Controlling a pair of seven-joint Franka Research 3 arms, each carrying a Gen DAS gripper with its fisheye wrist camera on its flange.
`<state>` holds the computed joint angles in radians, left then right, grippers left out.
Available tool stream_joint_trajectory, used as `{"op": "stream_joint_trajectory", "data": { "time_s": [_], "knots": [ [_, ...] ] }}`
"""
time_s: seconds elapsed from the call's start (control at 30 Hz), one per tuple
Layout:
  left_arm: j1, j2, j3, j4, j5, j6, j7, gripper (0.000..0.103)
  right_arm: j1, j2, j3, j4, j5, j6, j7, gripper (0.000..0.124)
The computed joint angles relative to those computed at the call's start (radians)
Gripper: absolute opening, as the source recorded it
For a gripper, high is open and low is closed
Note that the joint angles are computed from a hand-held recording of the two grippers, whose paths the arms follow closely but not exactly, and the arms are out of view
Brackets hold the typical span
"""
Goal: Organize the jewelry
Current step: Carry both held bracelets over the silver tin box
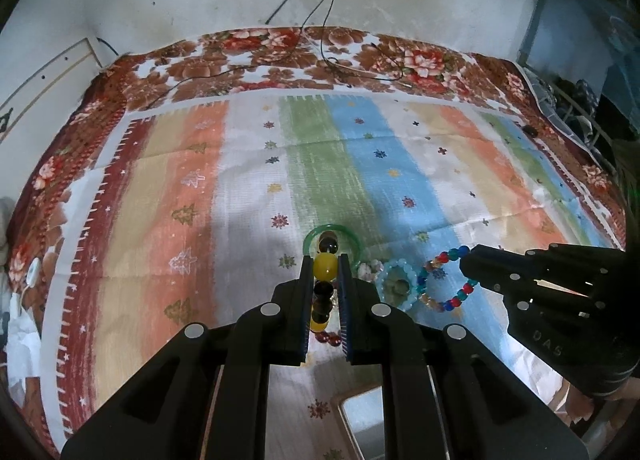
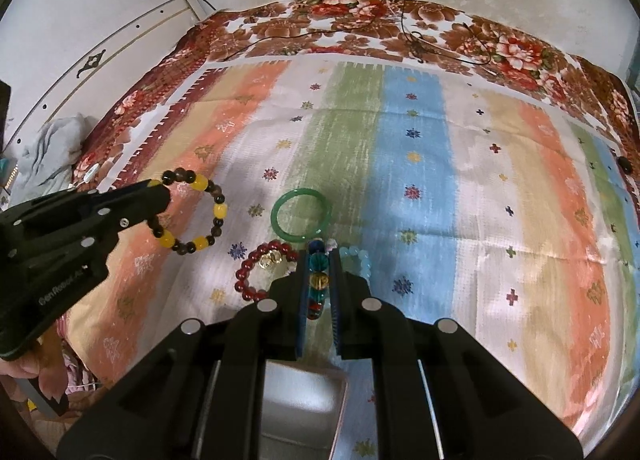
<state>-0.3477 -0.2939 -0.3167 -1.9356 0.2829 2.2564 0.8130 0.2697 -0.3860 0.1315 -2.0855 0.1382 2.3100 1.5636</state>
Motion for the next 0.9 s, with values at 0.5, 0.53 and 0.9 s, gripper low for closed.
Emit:
{"op": "stream_joint_trajectory", "data": {
  "time_s": [0.5, 0.53, 0.9],
  "knots": [
    [-0.036, -0.084, -0.037, -0.044, 0.007, 0.004, -0.046, 0.011, 0.027, -0.144, 0.007, -0.088, 0.045, -0.018, -0.034, 0.011],
    [-0.040, -0.089, -0.039, -0.049, 0.006, 0.005, -0.048, 0.011, 0.028, -0.153, 0.007, -0.095, 0.048, -0.019, -0.038, 0.011],
    [-0.073, -0.120, -0.074, -0.078, 0.022, -0.029, -0.068, 0.011, 0.038, -0.264, 0.008, -0.186, 0.098, -0.059, -0.057, 0.011]
  ]
}}
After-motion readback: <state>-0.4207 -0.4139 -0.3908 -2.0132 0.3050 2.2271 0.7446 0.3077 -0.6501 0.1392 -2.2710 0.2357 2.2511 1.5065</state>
